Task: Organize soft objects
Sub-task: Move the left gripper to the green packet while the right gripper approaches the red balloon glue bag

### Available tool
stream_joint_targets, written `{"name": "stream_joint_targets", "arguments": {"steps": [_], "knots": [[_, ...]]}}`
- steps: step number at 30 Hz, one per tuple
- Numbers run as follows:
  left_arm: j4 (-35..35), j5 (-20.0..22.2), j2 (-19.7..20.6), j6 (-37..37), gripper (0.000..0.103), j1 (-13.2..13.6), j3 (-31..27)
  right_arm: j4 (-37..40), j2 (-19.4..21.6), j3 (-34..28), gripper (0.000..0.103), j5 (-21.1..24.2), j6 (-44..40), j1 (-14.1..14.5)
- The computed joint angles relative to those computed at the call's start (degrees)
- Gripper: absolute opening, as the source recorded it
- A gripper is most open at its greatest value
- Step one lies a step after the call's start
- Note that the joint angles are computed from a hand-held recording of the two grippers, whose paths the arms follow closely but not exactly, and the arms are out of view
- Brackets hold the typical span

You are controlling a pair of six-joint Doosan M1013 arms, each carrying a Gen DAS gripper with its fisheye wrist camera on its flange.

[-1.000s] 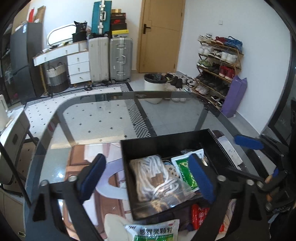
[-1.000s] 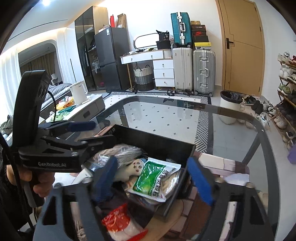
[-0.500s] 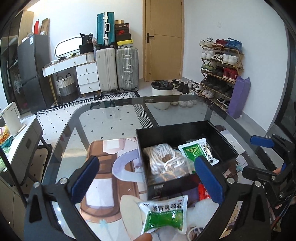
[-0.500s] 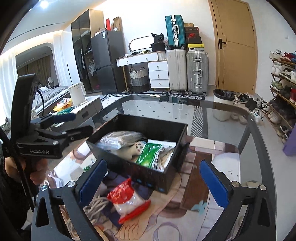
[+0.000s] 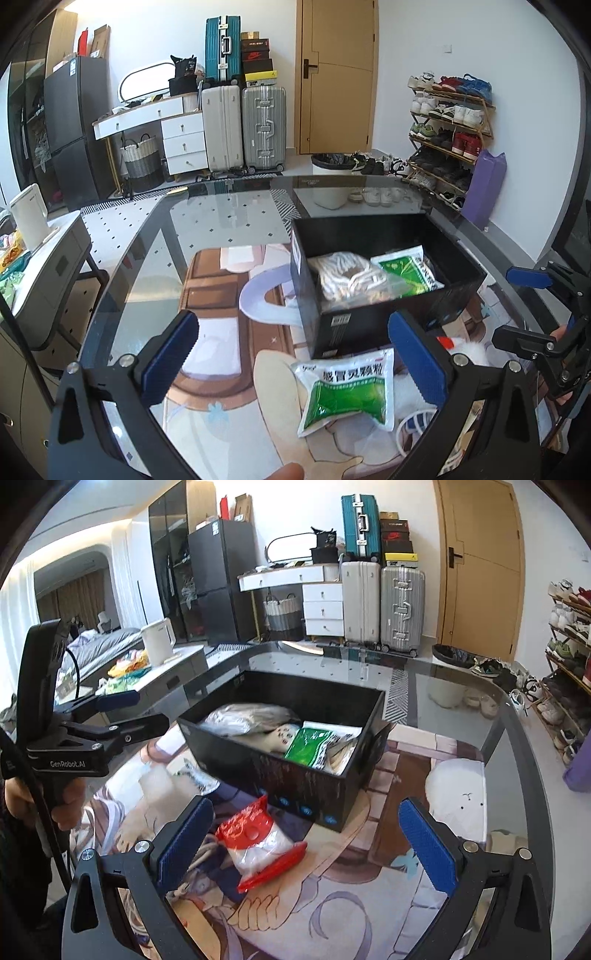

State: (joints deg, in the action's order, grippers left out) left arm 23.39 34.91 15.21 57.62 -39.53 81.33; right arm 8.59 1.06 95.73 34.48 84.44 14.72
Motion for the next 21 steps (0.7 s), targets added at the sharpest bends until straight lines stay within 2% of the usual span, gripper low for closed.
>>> {"name": "stream_joint_targets", "arguments": {"steps": [12,21], "knots": [[-1.3,0.6,-0.9,0.4,0.103,-0.2,2.5,-3.0,-0.2,0.6,0.102,2.0,2.7,1.3],[-1.9,1.3,-1.4,0.9,0.103,-0.2,3.3,-2.4,-0.7,1.2,0.102,3.3,1.5,2.1]]}}
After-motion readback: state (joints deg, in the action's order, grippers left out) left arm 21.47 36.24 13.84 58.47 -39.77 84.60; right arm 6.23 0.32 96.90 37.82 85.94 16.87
